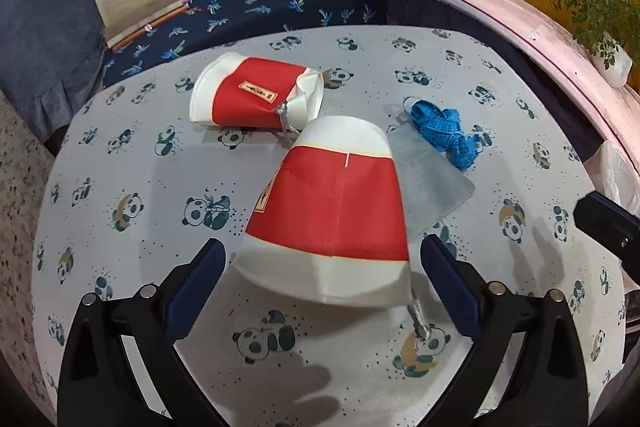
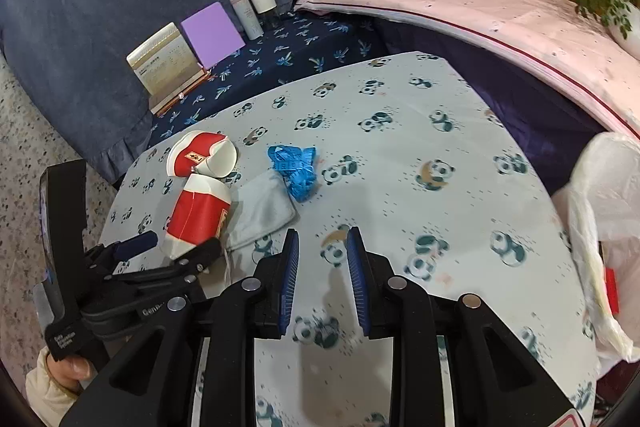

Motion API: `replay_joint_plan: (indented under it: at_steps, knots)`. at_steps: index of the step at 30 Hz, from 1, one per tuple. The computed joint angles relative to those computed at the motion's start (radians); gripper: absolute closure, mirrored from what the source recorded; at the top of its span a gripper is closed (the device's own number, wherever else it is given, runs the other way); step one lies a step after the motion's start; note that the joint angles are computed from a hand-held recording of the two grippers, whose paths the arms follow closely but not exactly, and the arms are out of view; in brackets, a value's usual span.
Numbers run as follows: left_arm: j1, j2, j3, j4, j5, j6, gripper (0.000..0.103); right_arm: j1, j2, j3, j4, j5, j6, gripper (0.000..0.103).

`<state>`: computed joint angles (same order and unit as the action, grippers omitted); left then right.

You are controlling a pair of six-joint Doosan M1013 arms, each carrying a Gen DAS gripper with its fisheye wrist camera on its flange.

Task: Collect trash
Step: 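Grasp the large red-and-white paper cup with the left tool while the right tool grasps the blue tape measure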

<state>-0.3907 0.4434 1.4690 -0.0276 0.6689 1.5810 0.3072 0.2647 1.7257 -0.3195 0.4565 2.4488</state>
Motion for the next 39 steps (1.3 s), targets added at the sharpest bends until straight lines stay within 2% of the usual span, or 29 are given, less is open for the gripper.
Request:
replay_joint_plan:
  at_steps: [5, 6, 7, 9, 16, 21, 23, 24, 25, 33, 39]
  knots:
    - [0.020, 0.024, -0.026, -0.098, 0.034, 0.049, 0.010, -0.004, 0.051, -0.058, 0.042, 0.013, -0.074, 0.071]
    - [0.023, 0.026, -0.029, -0.111, 0.039, 0.055, 0.011, -0.005, 0.061, -0.069, 0.048, 0.016, -0.088, 0.070]
    - [0.027, 0.027, -0.031, -0.129, 0.042, 0.060, 0.017, -0.006, 0.070, -0.079, 0.050, 0.019, -0.097, 0.066]
    - [0.033, 0.031, -0.036, -0.154, 0.054, 0.067, 0.019, -0.008, 0.089, -0.103, 0.055, 0.027, -0.118, 0.065]
    - [0.035, 0.018, -0.021, -0.137, 0.026, 0.039, 0.020, -0.017, 0.144, -0.159, 0.080, 0.059, -0.158, 0.064]
    - [0.039, 0.008, -0.013, -0.137, 0.015, 0.024, 0.020, -0.019, 0.169, -0.178, 0.053, 0.076, -0.136, 0.064]
    - [0.039, 0.003, -0.011, -0.132, 0.013, 0.012, 0.020, -0.022, 0.174, -0.180, 0.061, 0.086, -0.144, 0.069]
    - [0.039, 0.000, -0.009, -0.131, 0.011, 0.007, 0.020, -0.023, 0.172, -0.177, 0.065, 0.087, -0.148, 0.080]
    - [0.039, -0.001, -0.008, -0.127, 0.010, 0.004, 0.020, -0.023, 0.168, -0.172, 0.061, 0.083, -0.144, 0.081]
    - [0.024, -0.023, 0.001, -0.122, -0.001, 0.000, 0.020, -0.013, 0.085, -0.089, -0.114, 0.017, 0.035, 0.084]
    - [-0.007, -0.052, 0.016, -0.139, -0.015, 0.035, 0.020, -0.014, 0.007, -0.018, -0.252, -0.008, 0.205, 0.085]
